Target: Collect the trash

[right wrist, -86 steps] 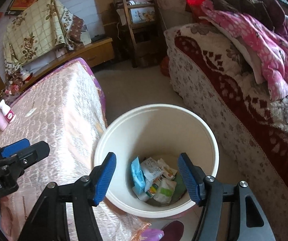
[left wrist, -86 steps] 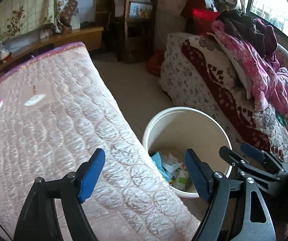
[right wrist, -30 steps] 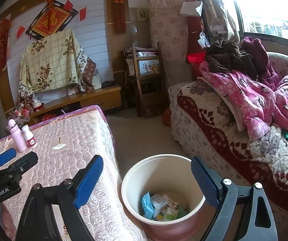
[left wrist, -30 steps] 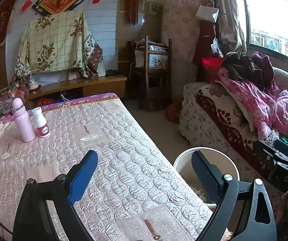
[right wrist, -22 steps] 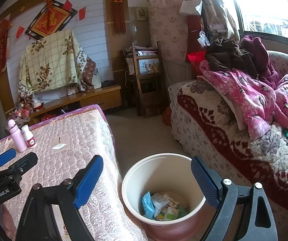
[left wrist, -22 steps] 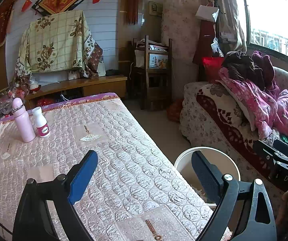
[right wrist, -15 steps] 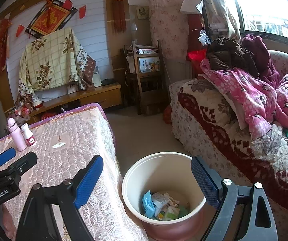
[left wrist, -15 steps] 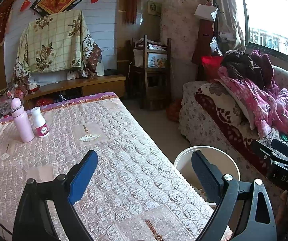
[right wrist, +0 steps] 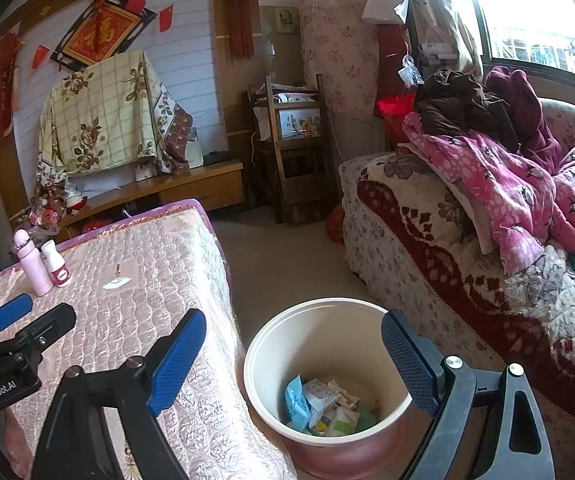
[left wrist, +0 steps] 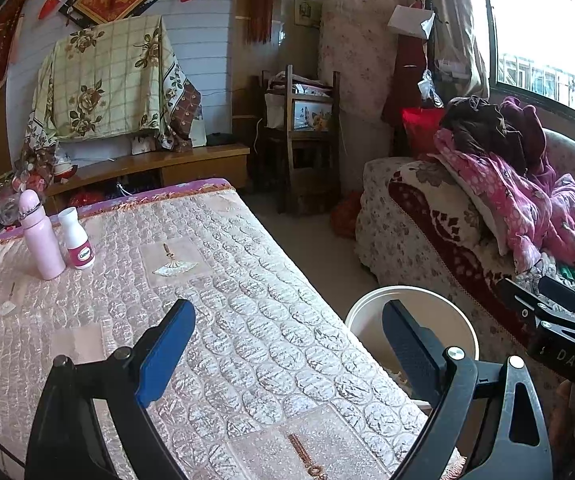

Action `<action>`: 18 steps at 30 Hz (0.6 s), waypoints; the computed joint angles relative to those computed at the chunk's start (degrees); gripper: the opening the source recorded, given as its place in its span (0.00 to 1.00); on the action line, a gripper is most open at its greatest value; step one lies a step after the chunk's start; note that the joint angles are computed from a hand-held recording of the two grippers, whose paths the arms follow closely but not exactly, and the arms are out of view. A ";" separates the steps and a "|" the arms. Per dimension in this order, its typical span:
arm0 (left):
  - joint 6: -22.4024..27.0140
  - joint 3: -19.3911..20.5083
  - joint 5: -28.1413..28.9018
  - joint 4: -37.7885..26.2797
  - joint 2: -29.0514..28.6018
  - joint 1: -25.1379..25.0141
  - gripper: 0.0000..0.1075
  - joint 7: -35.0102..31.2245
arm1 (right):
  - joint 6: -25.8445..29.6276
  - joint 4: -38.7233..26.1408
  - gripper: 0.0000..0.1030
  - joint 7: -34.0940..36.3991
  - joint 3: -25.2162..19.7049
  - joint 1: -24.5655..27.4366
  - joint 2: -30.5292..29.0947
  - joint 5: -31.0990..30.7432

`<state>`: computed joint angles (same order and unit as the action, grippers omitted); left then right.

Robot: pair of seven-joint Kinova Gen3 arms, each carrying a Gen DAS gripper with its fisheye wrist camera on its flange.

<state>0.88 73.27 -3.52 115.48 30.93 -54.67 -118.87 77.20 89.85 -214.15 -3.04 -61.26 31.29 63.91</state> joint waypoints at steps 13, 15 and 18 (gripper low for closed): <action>0.04 -0.16 -0.27 0.49 -0.10 0.47 0.88 -0.18 | -0.82 0.53 0.89 -0.21 -0.03 0.41 -0.01 -0.48; -0.17 -0.30 -0.35 0.69 -0.29 0.63 0.88 -0.25 | -0.78 0.49 0.89 -0.31 -0.01 0.38 0.05 -0.42; 0.17 -0.41 -0.36 0.49 -0.33 0.81 0.88 -0.27 | -0.83 0.62 0.89 -0.38 0.01 0.40 0.06 -0.42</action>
